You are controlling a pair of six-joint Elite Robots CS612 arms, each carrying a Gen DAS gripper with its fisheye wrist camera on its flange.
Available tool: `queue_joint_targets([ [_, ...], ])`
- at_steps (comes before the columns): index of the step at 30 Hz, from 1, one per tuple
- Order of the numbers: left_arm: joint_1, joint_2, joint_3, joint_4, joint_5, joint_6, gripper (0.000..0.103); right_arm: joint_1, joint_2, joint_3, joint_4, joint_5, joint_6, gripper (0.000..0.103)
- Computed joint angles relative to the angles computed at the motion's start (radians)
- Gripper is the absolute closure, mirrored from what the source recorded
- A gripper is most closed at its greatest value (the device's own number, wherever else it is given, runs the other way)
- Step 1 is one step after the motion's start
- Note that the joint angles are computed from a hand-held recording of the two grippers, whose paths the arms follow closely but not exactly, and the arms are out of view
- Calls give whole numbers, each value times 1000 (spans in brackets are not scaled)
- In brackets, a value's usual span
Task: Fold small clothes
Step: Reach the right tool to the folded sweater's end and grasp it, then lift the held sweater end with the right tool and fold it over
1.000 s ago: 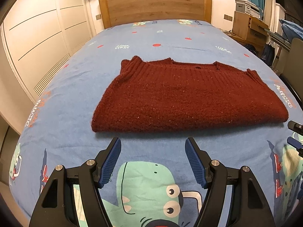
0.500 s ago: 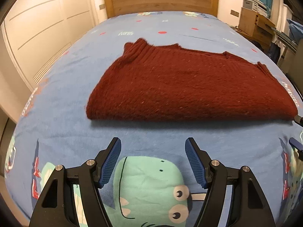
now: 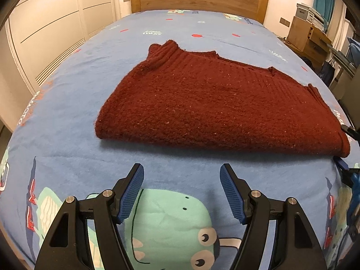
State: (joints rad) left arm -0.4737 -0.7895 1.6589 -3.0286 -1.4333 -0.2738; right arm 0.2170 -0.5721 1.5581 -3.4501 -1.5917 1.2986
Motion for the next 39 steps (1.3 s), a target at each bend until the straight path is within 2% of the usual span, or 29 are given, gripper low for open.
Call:
queue_joint_targets([
  [5,1,2,-9,1,-2,-13,38,-8,28,-32,-45,-16,85,20],
  [7,2,3,-12,1,-7,-18,38,-9,34,-41,-55,-19,98,21],
  [9,1,5,-15,2,-14,-20,38,-9,38,-47,-59,-17,96,25],
  [15,1,8,-19,7,-28,-27,38,-11,55,-67,-62,-4,125,44],
  [20,7,9,-22,19,-51,-74,38,-17,66,-73,-83,5,188,68],
  [23,5,8,-22,25,-57,-87,38,-18,65,-75,-86,10,192,76],
  [39,30,-24,-5,55,-23,-114,38,-11,11,-87,29,-16,126,81],
])
